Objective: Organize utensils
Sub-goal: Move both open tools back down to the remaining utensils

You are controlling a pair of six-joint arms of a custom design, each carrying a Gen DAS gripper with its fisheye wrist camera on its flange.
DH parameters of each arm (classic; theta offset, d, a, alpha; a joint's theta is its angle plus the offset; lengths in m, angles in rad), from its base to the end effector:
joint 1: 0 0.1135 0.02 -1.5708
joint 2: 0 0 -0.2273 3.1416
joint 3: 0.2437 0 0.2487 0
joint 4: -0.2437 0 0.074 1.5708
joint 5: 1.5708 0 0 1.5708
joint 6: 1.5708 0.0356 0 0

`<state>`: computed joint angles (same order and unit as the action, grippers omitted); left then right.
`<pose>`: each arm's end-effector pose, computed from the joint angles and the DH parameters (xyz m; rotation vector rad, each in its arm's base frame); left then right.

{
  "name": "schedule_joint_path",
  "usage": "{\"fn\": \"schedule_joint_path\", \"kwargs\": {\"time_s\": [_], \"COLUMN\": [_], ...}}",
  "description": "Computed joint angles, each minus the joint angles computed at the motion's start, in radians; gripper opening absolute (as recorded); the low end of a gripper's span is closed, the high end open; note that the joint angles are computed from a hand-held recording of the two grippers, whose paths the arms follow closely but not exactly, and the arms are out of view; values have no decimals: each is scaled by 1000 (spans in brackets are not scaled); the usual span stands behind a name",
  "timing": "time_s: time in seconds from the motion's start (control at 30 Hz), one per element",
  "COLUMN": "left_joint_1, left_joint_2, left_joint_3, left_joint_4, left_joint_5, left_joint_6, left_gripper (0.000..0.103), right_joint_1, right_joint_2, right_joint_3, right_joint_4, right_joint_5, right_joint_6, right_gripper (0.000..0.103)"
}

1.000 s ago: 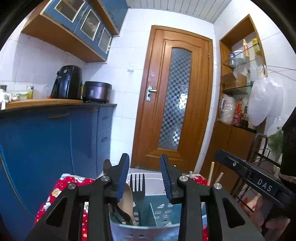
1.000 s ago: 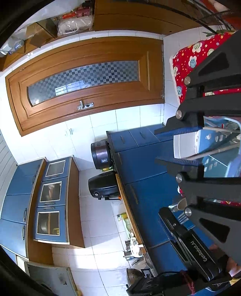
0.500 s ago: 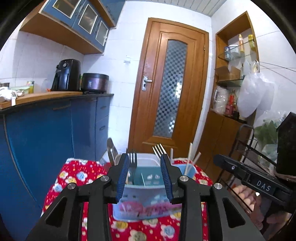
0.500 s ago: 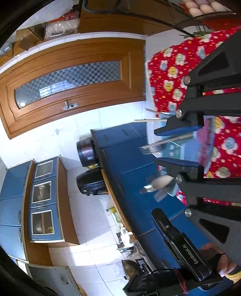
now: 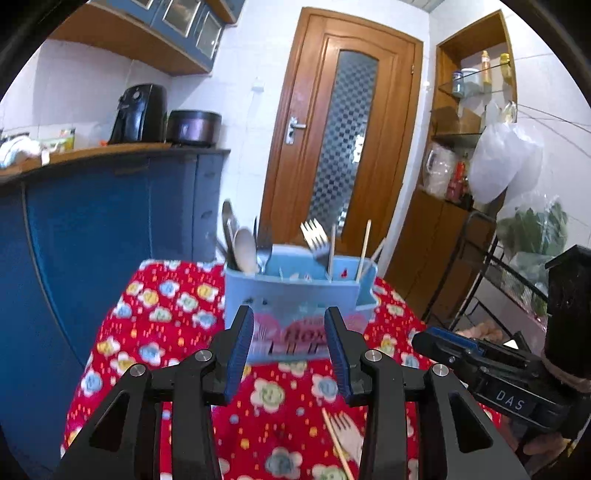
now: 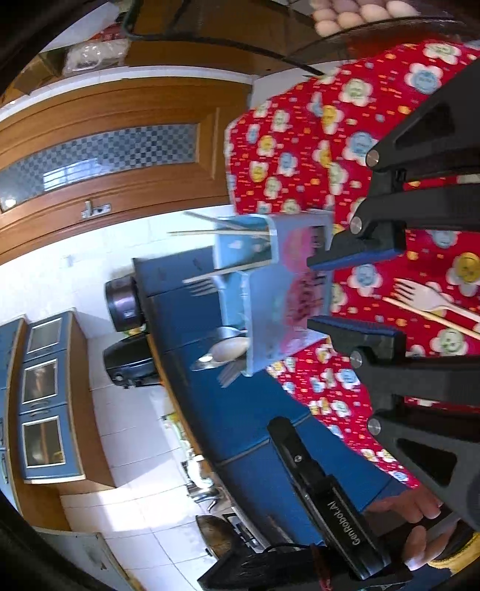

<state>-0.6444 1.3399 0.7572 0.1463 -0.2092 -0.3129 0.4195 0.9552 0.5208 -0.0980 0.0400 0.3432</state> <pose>0.2452 -0.1750 0.2061 0.1996 2.0101 -0.4035 0.2082 0.0913 0.1963 -0.0569 2.1295 0.4135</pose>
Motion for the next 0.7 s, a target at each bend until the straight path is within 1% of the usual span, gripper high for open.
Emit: {"fn": "schedule_joint_path", "kwargs": {"time_s": [0.2,0.37,0.57,0.7], "left_joint_1": [8,7,1,18], "left_joint_2": [-22,-17,4,31], "left_joint_3": [-60,-98,-127,-135], "left_joint_4": [-25,-28,-27,-28], "left_joint_5": [7,11,2,19], "left_joint_6": [-50,-68,-82,-100], "left_gripper": [41,41,41,41], "right_joint_1": [35,54,33,20], "right_joint_2": [15,83,168,234], "right_joint_3": [-53,-73,-90,-84], "right_joint_4": [-6,16,58,86], "right_joint_5": [8,5,-54,-98], "right_joint_6": [56,86,116,124], "right_gripper": [32,32,32,32]}}
